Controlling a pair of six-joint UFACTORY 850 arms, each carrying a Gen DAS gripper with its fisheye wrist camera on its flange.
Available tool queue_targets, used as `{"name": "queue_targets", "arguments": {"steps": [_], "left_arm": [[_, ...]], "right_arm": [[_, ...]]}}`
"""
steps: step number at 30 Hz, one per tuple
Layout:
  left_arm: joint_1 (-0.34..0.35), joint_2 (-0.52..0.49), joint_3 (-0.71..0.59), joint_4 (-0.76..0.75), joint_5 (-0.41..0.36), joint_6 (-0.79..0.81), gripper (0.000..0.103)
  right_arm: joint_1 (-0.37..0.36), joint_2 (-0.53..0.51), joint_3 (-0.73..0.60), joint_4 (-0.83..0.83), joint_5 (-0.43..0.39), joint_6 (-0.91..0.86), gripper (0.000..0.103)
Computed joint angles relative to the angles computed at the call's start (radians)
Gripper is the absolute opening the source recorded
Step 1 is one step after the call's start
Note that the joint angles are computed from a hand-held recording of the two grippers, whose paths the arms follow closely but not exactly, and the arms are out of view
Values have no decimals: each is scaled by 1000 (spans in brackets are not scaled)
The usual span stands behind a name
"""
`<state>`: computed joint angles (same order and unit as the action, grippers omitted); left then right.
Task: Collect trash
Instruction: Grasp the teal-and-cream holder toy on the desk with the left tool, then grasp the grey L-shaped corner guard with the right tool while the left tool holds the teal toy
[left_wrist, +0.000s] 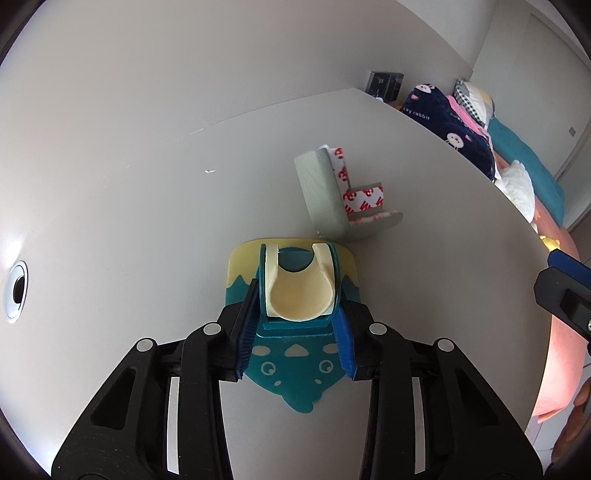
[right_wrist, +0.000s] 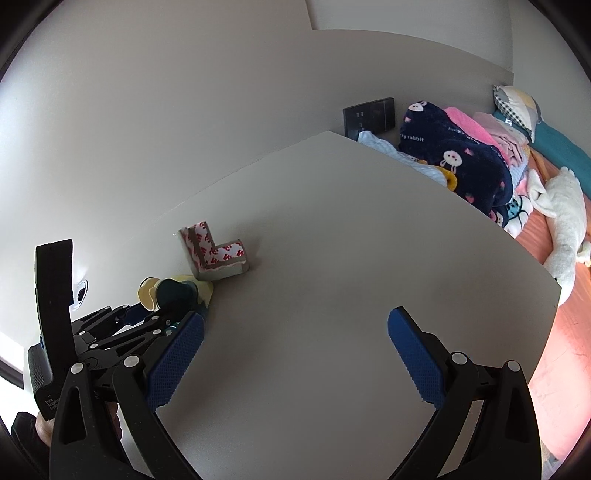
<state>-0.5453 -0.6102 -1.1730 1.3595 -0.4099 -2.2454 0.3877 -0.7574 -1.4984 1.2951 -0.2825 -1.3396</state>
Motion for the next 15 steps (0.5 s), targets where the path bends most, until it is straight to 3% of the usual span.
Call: {"name": "queue_targets", "arguments": {"steps": [15], "left_arm": [[8,122,152,51,-84,-121,36]], "right_arm": [[52,-115,-164,-192,-87,167,99]]}}
